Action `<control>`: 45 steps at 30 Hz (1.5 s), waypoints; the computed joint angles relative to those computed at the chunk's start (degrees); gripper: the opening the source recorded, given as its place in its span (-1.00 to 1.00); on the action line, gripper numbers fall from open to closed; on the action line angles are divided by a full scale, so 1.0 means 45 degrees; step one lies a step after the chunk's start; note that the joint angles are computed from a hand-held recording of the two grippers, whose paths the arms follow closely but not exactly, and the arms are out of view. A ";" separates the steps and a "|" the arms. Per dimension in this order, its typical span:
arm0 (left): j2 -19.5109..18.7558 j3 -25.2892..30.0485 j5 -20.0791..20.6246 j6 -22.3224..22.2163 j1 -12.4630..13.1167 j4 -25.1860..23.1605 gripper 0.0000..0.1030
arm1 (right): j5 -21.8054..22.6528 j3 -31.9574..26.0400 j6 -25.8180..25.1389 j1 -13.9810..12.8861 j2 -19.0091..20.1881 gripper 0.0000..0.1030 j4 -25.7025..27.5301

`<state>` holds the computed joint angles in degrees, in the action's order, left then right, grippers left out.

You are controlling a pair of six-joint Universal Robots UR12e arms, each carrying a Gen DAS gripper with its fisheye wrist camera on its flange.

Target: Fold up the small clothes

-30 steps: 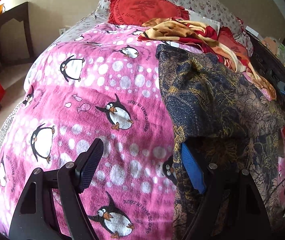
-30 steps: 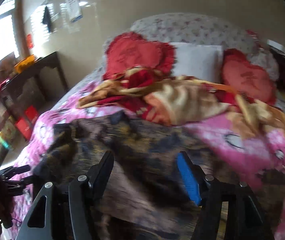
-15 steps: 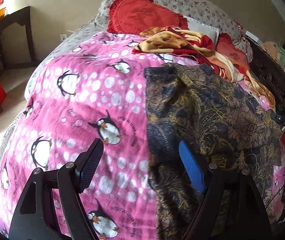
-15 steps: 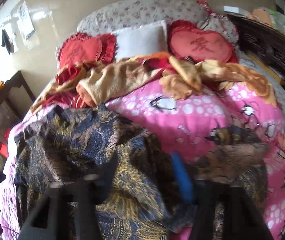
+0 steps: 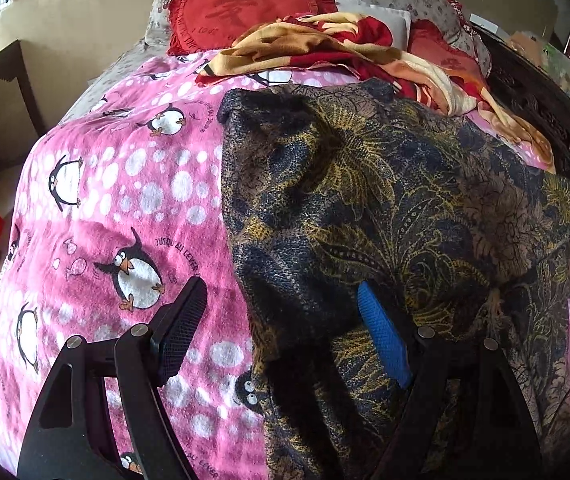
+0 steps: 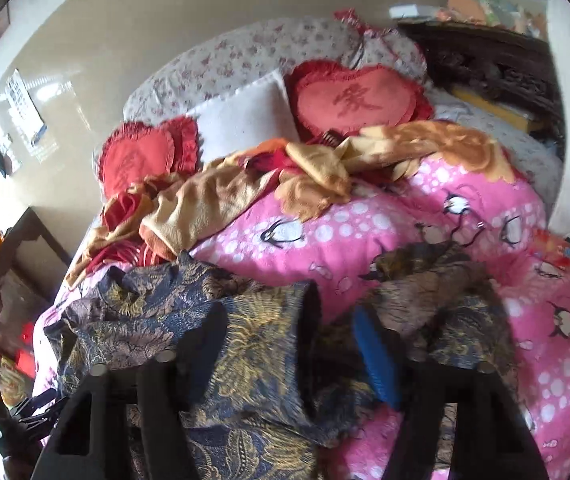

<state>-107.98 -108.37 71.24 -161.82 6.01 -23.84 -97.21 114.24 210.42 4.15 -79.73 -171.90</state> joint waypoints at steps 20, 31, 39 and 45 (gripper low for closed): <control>-0.0238 0.0045 0.0739 -0.0375 -0.0381 0.0603 0.53 | -0.0542 0.0581 -0.0264 0.0389 -0.0366 -0.77 0.0651; -0.0853 0.0825 0.1329 -0.0776 -0.0908 0.0761 0.53 | -0.0344 -0.1600 -0.2969 0.1300 0.1638 -0.19 0.1141; -0.1256 0.1212 0.1659 -0.0914 -0.1020 0.0578 0.53 | -0.1188 -0.1898 -0.2780 0.1251 0.2192 -0.27 0.1272; -0.1200 0.1135 0.1697 -0.0912 -0.1012 0.0627 0.53 | -0.0344 -0.1433 -0.2787 0.1290 0.1537 -0.23 0.1232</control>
